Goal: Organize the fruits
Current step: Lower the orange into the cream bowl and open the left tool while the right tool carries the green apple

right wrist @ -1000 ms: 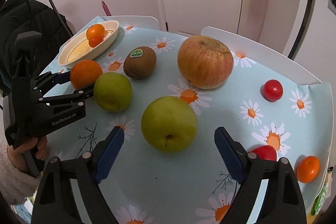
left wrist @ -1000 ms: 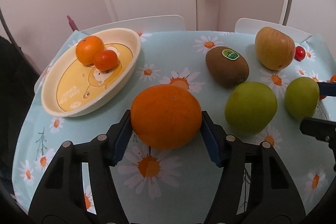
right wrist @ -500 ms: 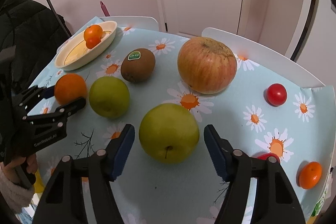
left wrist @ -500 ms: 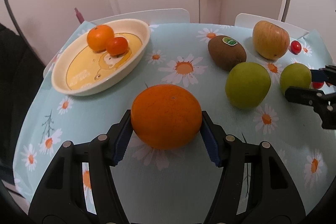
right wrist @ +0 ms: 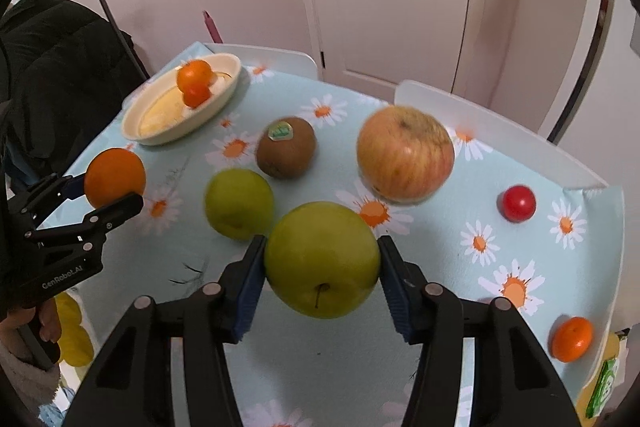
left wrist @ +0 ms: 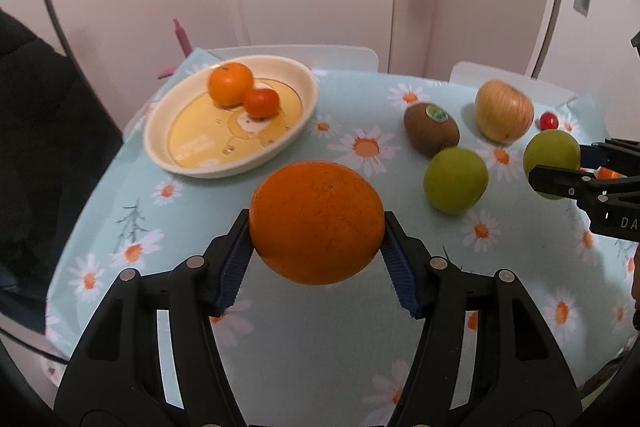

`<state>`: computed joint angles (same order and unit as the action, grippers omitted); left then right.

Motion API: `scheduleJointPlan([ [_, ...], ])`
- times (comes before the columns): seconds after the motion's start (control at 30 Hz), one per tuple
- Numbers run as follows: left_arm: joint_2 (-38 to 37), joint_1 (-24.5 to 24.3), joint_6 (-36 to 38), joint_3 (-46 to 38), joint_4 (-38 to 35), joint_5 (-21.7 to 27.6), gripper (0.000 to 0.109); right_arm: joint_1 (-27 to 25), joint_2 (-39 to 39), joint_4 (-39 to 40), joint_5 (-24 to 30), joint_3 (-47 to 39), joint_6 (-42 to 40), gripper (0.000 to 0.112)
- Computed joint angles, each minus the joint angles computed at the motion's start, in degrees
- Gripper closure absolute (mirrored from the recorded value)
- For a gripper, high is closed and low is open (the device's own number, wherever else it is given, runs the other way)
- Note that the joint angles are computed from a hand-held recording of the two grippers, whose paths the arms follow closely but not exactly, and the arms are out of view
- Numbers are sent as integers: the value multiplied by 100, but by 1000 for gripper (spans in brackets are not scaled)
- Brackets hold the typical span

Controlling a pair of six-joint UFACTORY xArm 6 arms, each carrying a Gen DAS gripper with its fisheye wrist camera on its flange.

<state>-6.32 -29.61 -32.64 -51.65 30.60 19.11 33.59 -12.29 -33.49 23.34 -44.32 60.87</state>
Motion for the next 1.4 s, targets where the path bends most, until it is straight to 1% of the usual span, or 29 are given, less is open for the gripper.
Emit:
scheduleJointPlan([
  [0.1,-221,47,94,15,-138,129,42,121,-58,104,206,-190,-148,62],
  [0.23,-431,197,491,-30,-450,239,42,294,-13,215,473,-567,-276,62],
  [0.4,-488,462,1239,-230,-985,307,42,484,242,263,724,-1167,-293,62],
  [0.57,-317,744,2077,-557,-1552,342,42,638,769,320,915,-1934,-300,62],
  [0.87,432,1223,3949,-1367,-2930,323,42,754,1930,453,1193,-3380,-275,62],
  [0.9,583,1278,4228,-1515,-3144,340,42,761,2050,460,1230,-3530,-260,62],
  [1.1,1246,1478,5313,-2173,-3962,485,42,783,2767,531,1542,-4410,-177,62],
  [1.2,1603,1563,5714,-2540,-4241,624,42,775,3093,597,1665,-4779,-115,62],
  [1.4,2269,1669,6245,-3207,-4593,894,42,756,3687,744,1900,-5456,-58,62],
])
